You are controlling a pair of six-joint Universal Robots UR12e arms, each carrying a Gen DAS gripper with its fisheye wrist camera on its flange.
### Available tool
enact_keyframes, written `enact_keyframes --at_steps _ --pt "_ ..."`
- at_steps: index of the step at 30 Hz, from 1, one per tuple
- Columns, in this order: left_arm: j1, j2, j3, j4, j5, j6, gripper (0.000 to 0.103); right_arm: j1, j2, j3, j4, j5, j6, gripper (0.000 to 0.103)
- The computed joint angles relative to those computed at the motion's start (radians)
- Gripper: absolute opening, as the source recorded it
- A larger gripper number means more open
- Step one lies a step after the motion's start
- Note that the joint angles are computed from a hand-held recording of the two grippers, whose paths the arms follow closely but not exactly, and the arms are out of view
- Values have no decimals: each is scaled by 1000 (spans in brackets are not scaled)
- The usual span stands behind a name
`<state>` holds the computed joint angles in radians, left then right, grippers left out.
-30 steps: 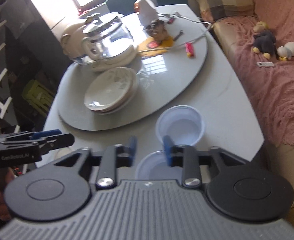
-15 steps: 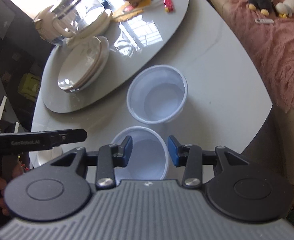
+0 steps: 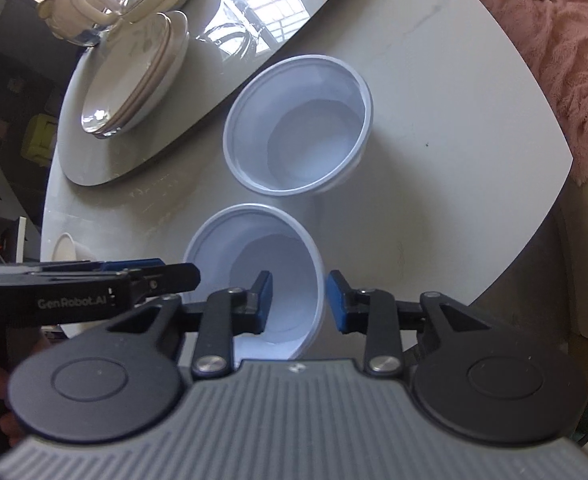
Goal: Organize plates and bowls
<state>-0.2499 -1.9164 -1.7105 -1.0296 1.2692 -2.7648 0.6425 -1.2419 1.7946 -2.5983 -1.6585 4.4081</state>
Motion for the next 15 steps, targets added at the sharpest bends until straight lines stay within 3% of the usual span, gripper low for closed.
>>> enact_keyframes --at_steps 8,15 --pt "4 -9 -3 -6 3 -25 25 -4 14 -2 -1 31 -7 25" --pt "9 -1 -14 -2 -7 -20 21 -3 20 -2 -28 38 4 19"
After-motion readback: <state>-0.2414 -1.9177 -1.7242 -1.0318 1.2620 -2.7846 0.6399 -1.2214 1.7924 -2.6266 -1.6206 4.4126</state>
